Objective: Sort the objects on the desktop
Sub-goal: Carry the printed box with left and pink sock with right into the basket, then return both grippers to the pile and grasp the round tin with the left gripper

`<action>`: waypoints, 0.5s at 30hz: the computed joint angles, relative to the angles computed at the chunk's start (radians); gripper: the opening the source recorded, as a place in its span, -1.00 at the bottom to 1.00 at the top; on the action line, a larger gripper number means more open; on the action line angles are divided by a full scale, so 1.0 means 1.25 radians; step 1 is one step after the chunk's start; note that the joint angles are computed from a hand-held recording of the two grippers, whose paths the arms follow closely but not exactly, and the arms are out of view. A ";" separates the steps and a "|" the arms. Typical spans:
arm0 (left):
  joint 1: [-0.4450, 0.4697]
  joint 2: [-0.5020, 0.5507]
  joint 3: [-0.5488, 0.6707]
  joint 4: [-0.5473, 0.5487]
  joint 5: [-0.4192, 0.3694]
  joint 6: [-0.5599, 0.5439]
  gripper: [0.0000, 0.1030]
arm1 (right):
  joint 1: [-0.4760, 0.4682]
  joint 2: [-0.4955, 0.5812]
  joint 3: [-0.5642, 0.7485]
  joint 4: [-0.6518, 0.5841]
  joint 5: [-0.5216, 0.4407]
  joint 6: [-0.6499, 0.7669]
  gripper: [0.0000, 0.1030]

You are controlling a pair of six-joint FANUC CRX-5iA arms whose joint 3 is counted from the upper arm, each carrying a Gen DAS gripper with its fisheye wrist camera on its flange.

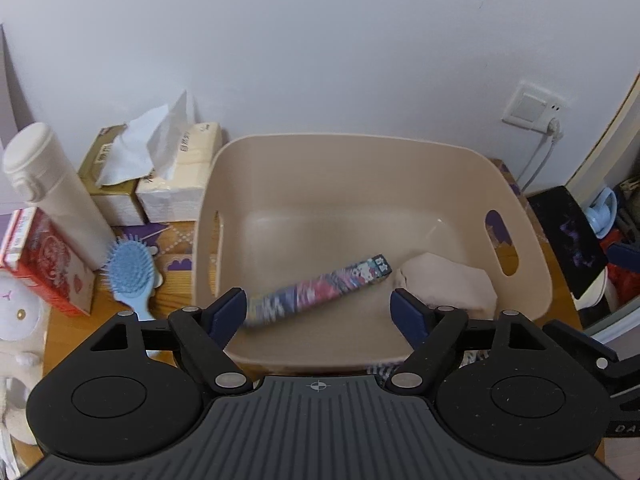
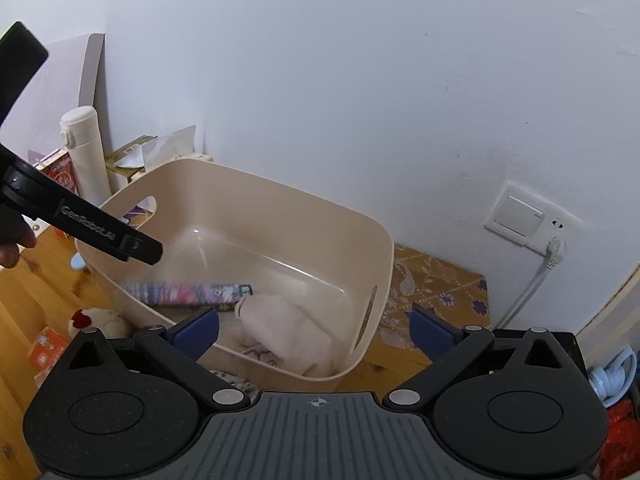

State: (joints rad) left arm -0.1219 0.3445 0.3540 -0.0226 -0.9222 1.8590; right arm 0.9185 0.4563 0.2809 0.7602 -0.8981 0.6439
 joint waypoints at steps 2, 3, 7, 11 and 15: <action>0.003 -0.029 -0.032 0.003 0.012 -0.010 0.59 | 0.008 -0.008 -0.012 0.011 -0.004 -0.020 1.00; 0.004 -0.042 -0.044 0.003 0.014 -0.014 0.59 | 0.012 -0.011 -0.016 0.015 -0.007 -0.030 1.00; 0.006 -0.085 -0.095 0.005 0.019 -0.032 0.60 | 0.033 -0.026 -0.039 0.023 -0.022 -0.065 1.00; 0.012 -0.120 -0.147 0.022 0.021 -0.051 0.60 | 0.055 -0.042 -0.064 0.024 -0.038 -0.097 1.00; 0.016 -0.154 -0.205 0.043 0.031 -0.055 0.60 | 0.076 -0.055 -0.081 0.004 -0.050 -0.116 1.00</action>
